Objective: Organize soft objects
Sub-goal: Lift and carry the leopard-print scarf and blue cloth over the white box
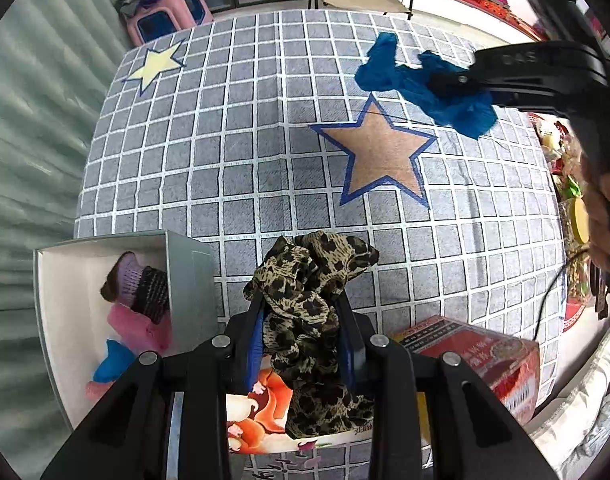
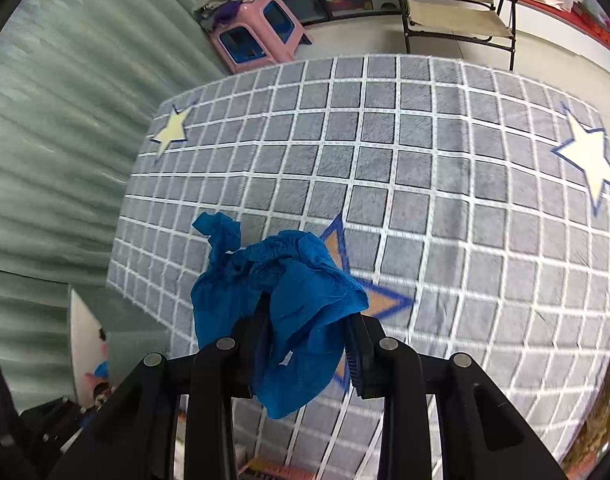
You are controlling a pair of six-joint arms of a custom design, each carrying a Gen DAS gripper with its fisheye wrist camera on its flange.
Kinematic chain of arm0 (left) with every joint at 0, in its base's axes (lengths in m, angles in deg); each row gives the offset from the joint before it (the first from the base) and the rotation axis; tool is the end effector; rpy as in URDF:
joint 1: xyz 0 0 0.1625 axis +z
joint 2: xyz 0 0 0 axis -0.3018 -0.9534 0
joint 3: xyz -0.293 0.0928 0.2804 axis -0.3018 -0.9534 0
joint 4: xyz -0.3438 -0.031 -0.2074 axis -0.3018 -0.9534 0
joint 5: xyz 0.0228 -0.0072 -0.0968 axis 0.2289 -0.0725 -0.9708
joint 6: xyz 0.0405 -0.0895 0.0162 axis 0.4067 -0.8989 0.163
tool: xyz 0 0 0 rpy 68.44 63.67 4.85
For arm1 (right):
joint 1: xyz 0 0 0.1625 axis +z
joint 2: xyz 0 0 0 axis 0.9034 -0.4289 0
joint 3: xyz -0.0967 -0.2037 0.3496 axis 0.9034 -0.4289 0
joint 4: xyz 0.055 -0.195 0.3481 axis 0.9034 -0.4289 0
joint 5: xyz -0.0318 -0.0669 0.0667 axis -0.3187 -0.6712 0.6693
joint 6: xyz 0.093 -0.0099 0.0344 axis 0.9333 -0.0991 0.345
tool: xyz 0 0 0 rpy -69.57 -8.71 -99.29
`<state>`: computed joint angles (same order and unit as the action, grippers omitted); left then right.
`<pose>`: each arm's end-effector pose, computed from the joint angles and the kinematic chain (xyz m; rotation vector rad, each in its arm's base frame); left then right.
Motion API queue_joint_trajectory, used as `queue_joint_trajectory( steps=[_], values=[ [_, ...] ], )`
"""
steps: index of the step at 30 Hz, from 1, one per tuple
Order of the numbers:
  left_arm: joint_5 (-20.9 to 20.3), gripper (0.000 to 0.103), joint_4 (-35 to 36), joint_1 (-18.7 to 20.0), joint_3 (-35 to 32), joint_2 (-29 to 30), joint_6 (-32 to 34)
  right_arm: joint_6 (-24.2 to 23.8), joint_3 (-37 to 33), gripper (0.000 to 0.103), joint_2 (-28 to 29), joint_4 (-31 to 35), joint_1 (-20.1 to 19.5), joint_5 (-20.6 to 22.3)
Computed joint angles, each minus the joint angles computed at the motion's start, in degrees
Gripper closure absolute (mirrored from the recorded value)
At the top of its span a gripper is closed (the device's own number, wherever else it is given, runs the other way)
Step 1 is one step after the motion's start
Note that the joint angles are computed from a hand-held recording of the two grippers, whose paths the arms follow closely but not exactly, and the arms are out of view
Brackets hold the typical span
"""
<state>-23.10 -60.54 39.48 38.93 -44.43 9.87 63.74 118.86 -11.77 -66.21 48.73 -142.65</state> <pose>-0.2904 -0.3044 0.2690 0.2233 2.3699 -0.1475 0.2971 -0.4586 0.2143 0.3115 -2.7046 0.1984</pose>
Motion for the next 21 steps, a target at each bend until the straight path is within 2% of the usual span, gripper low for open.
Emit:
queue_joint_trajectory(
  steps=[10,21],
  values=[
    [-2.37,0.07,2.09,-4.14,0.7,-4.32,1.64,7.98,3.11,0.069,-7.68,5.69,7.73,-0.97],
    [-6.82,0.07,4.45,-9.11,2.6,-10.37,4.56,23.51,5.95,0.069,-14.75,14.43,17.3,-3.49]
  ],
)
